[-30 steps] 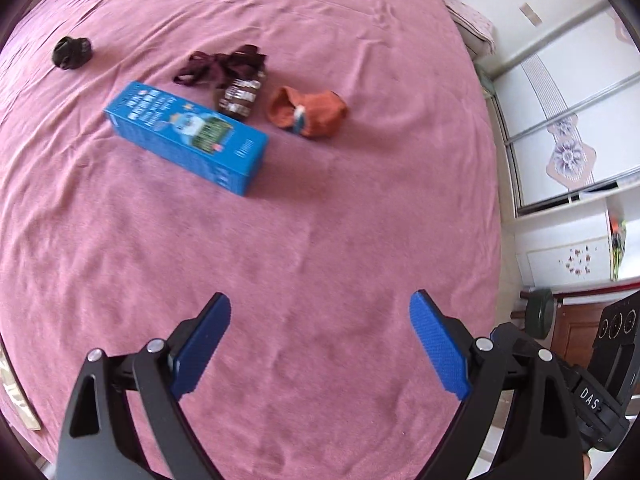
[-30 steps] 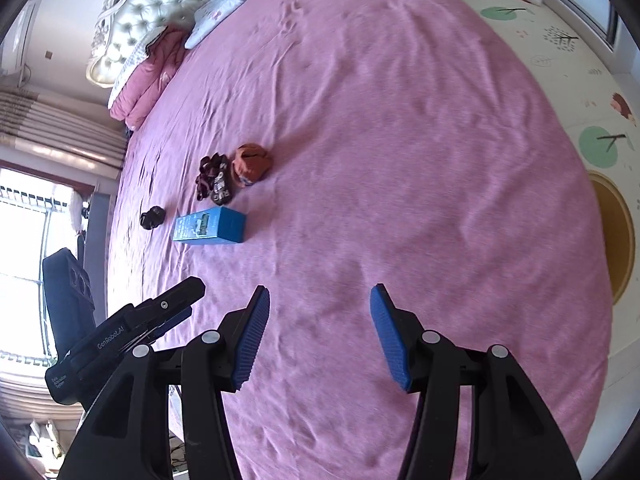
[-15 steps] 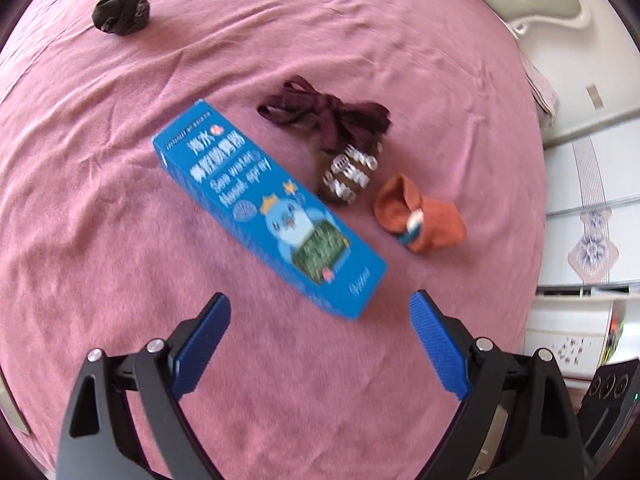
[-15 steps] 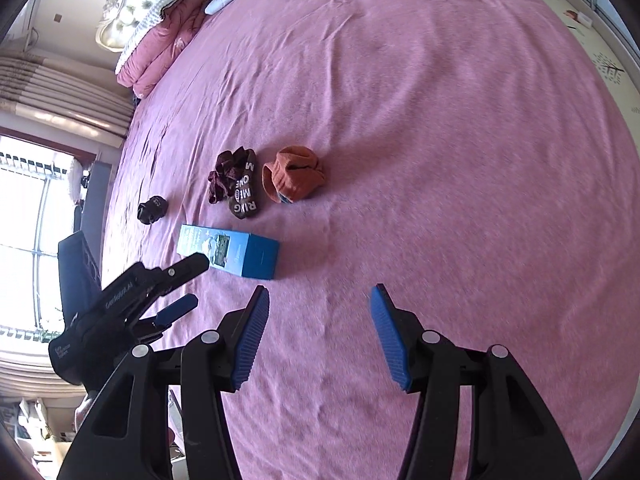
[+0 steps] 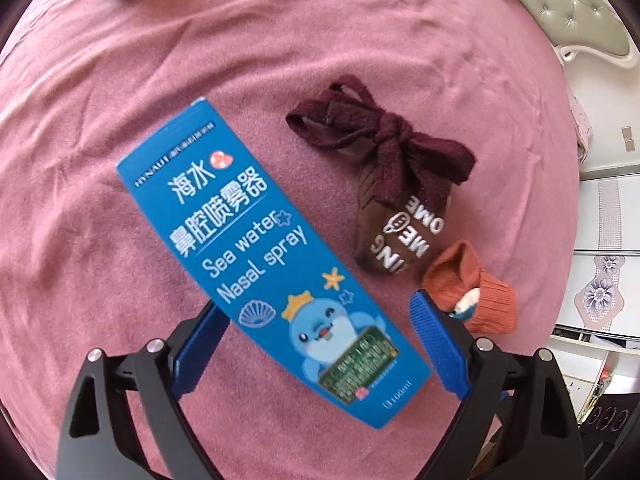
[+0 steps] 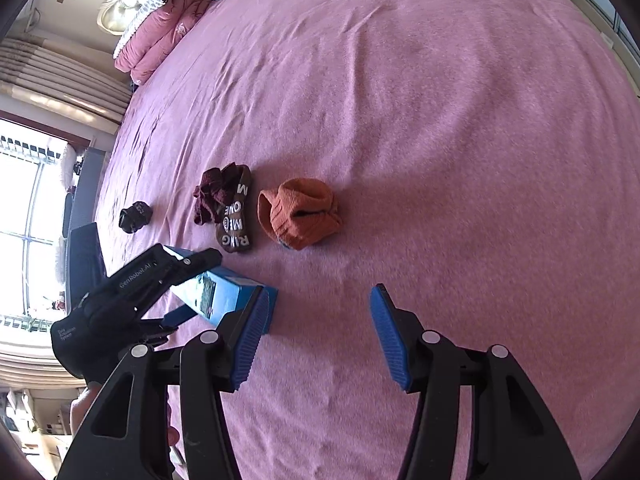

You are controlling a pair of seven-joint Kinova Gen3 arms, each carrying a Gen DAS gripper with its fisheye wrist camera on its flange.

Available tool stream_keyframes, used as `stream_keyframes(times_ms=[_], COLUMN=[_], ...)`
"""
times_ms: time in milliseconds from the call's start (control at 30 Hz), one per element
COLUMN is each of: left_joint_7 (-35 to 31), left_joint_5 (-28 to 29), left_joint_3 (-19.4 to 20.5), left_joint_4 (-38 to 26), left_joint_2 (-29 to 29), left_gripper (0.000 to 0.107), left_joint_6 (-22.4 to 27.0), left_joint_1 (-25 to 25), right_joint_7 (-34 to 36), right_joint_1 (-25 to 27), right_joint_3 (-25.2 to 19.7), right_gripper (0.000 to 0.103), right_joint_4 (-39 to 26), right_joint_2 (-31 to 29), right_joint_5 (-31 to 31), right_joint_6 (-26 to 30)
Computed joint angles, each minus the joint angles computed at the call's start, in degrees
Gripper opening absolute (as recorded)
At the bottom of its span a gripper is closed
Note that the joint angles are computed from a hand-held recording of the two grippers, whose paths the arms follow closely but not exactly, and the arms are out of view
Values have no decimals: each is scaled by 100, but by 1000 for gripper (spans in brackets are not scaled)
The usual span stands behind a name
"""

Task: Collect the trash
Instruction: 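Grasp the blue nasal spray box with left tool while right tool grasps the orange cloth, then carry the blue box and orange cloth with both tools over the yellow bin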

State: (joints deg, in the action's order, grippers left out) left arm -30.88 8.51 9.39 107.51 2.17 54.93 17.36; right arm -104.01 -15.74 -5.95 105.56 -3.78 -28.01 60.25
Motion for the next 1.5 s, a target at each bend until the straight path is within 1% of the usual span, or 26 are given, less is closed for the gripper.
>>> stream_keyframes(times_ms=[67, 200, 267, 367, 433, 467, 500, 533, 600, 667, 700, 733, 767, 800, 867, 933, 1033, 1133, 1200, 1300, 1467, 1500], left_joint_7=[-130, -128, -160, 23, 16, -64, -221, -390, -652, -810, -933, -962, -1050, -1112, -1183, -1082, -970, -842, -764, -471, 218, 401], left_joint_5=[101, 229, 192, 17, 117, 228, 432, 599, 753, 829, 901, 896, 938, 1009, 1058, 992, 932, 1018, 1161, 1132, 1042, 958], left_joint_3=[-41, -79, -56, 3, -17, -38, -96, -140, -172, -161, -182, -163, -204, -221, -254, -113, 39, 175, 290, 642, 1252, 1412], left_joint_4=[68, 306, 351, 433, 615, 709, 863, 964, 1068, 1130, 1172, 1182, 1221, 1272, 1351, 1296, 1229, 1198, 1180, 1032, 706, 597], left_joint_2=[65, -71, -131, -280, -466, -551, -688, -774, -915, -1006, -1054, -1093, -1171, -1252, -1403, -1501, -1657, -1847, -1937, -1932, -1788, -1723], left_gripper=[86, 82, 80, 69, 61, 60, 54, 51, 50, 50, 50, 50, 50, 50, 50, 50, 50, 50, 50, 50, 50, 50], left_joint_6=[-39, -286, -301, -338, -528, -612, -782, -871, -908, -935, -940, -908, -867, -874, -860, -778, -624, -483, -406, -319, -351, -347], left_joint_1=[-57, -123, -120, -74, -106, -133, -168, -201, -253, -282, -291, -311, -338, -353, -402, -419, -366, -247, -106, 71, 480, 567], right_joint_7=[16, 6, 1, -56, -151, -199, -250, -278, -374, -573, -616, -632, -596, -648, -664, -685, -596, -519, -508, -575, -756, -767], right_joint_1=[-18, -60, -76, -81, -82, -84, -89, -92, -163, -329, -476, -517, -452, -493, -517, -479, -316, -148, -66, 40, 233, 302], right_joint_3=[-15, -61, -82, -97, -105, -111, -117, -124, -178, -259, -222, -245, -339, -349, -344, -329, -225, -74, 17, 130, 378, 363], right_gripper=[52, 54, 60, 64, 65, 65, 65, 65, 65, 64, 61, 43, 37, 35, 29, 29, 28, 28, 28, 28, 28, 28], right_joint_4=[-39, -111, -120, -145, -159, -172, -200, -227, -336, -507, -630, -717, -736, -707, -614, -437, -70, 272, 431, 593, 713, 715], right_joint_2=[74, 262, 343, 503, 599, 638, 689, 726, 814, 923, 1053, 1159, 1222, 1179, 1037, 831, 435, -53, -410, -955, -1865, -1987], right_joint_5=[15, 34, 49, 90, 140, 172, 219, 254, 414, 792, 950, 1016, 988, 1051, 1042, 904, 540, 240, 172, 210, 412, 414], right_joint_6=[-40, -128, -205, -303, -345, -372, -398, -422, -497, -514, -409, -308, -266, -292, -338, -379, -392, -276, -83, 268, 1001, 1104])
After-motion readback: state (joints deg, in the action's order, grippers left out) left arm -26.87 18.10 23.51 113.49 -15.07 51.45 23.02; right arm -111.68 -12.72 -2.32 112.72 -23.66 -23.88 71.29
